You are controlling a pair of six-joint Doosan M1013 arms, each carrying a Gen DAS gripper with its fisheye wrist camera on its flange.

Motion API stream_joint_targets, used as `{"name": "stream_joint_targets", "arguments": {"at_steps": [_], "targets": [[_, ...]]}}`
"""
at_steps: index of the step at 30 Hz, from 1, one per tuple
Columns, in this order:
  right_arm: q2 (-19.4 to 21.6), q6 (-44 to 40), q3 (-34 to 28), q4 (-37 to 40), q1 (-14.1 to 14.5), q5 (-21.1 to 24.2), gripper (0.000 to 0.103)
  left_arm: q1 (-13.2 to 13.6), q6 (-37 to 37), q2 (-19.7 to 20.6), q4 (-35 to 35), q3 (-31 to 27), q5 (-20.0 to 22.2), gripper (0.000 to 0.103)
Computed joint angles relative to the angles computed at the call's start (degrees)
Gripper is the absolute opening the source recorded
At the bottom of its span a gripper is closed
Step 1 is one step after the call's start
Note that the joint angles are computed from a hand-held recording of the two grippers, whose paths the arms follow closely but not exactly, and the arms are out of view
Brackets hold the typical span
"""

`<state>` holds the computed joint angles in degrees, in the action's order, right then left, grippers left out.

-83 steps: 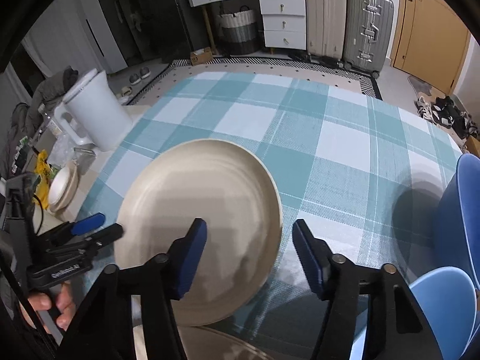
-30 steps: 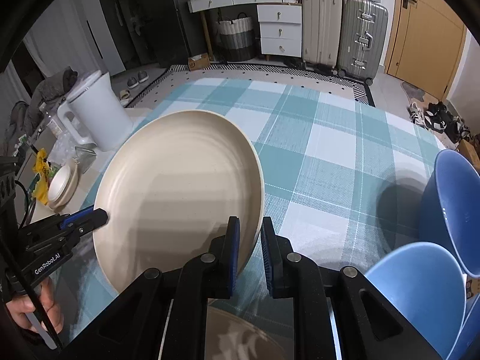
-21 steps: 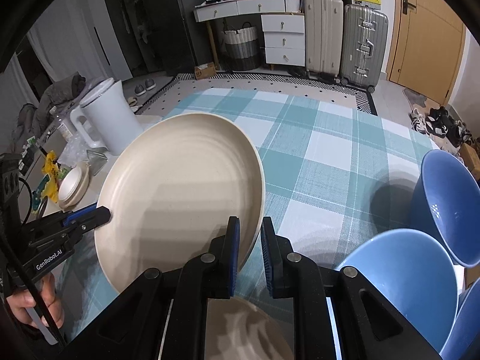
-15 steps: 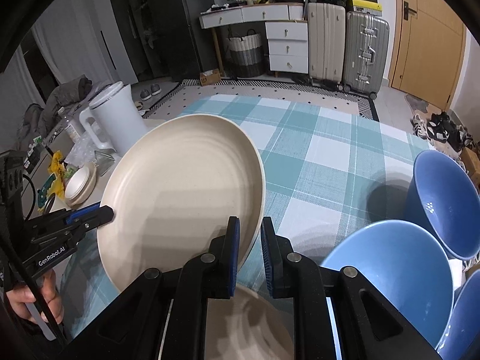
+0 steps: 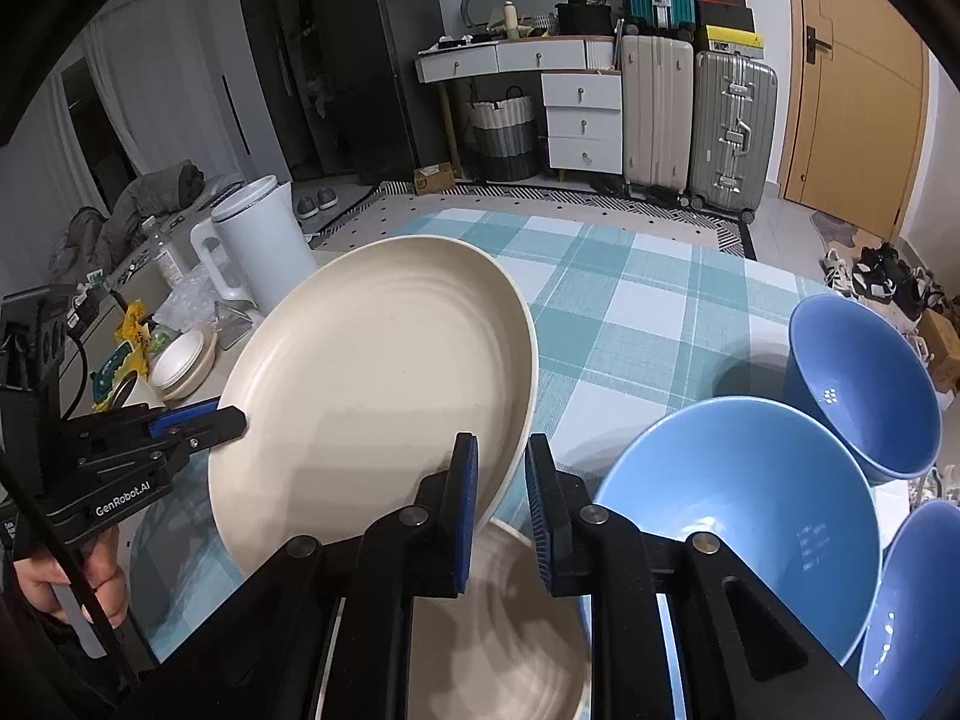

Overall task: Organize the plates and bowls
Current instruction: 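Lift both cream plates off the table with the left and right tools, then carry the left tool's cream plate over the right tool's plate while the right tool holds its plate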

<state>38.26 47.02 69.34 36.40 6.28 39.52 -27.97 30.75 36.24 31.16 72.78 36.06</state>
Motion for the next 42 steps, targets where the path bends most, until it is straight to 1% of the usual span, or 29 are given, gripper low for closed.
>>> {"name": "stream_joint_targets", "arguments": {"at_steps": [21,26,33,42], "targets": [[-4.13,-4.32,8.42,4.7,-1.41,-1.33,0.02,-1.79,1.37,-1.58,0.25,2.98,-1.01,0.01],[-5.08,-4.8,10.17,5.12,-1.6,-2.05,0.02,-2.22,1.65,-1.97,0.39,3.67,-1.08,0.011],[-6.19,-6.17,12.23,6.14,-2.03,-1.84,0.021,-2.67,1.88,-2.5,0.12,4.81,-1.37,0.011],[-7.19,-5.79,14.73,5.94,-2.13,-2.24,0.023,-3.31,2.5,-2.7,-0.37,5.77,-1.41,0.011]]}}
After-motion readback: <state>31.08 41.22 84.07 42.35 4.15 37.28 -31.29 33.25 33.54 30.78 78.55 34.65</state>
